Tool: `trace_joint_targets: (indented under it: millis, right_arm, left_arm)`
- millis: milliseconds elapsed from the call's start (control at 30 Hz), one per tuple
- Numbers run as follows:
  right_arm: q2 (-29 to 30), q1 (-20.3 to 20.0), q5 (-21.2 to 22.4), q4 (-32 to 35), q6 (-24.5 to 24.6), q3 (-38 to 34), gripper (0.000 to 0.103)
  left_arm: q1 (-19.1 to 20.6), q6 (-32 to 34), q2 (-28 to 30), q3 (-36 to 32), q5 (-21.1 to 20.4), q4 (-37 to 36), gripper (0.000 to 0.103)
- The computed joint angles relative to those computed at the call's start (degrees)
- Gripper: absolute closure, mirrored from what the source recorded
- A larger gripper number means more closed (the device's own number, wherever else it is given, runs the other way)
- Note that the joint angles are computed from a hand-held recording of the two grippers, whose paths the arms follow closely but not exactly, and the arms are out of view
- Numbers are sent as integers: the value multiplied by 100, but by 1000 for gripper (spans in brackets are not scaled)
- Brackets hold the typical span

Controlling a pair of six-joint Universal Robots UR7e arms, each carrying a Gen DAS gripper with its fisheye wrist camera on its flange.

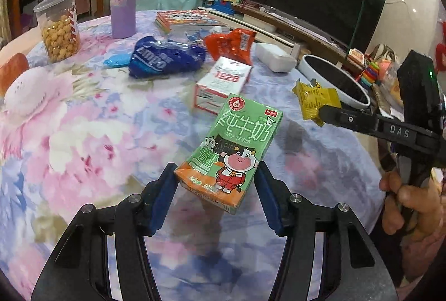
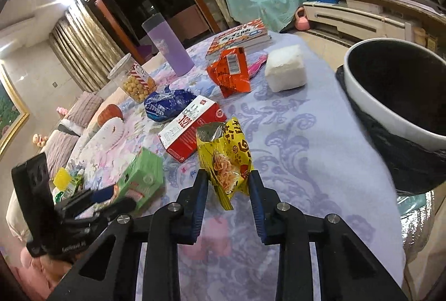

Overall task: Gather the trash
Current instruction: 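Grasp the green milk carton with the left tool while the right tool grasps the yellow snack bag, then carry the green carton and yellow bag over the trash bin with both tools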

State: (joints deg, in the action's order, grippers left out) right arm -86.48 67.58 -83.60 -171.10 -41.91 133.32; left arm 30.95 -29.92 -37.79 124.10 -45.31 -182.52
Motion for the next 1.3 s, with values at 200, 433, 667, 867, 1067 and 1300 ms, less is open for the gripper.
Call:
trace_joint_targets:
  millis: [200, 433, 667, 867, 1067, 1300]
  right_arm:
    - [-308, -181, 150, 17, -53, 120, 73]
    - [-720, -494, 342, 107, -110, 162, 73]
    - [-1049, -811, 536, 167, -100, 85, 73]
    - [-1229, -1007, 674, 243, -73, -34, 73]
    - [-1256, -1127, 753, 284, -16, -221, 73]
    - [-1130, -1145, 693, 278, 52, -489, 73]
  left_arm:
    - [-106, -199, 164, -379, 17, 451, 47]
    - [-170, -98, 418, -779, -42, 537, 47]
    - [-231, 223, 743, -1322, -210, 557, 47]
    - [-256, 390, 997, -1742, -311, 656, 47]
    - [-227, 602, 1224, -2174, -367, 795, 47]
    - [-169, 806, 1471, -2712, -425, 1017, 47]
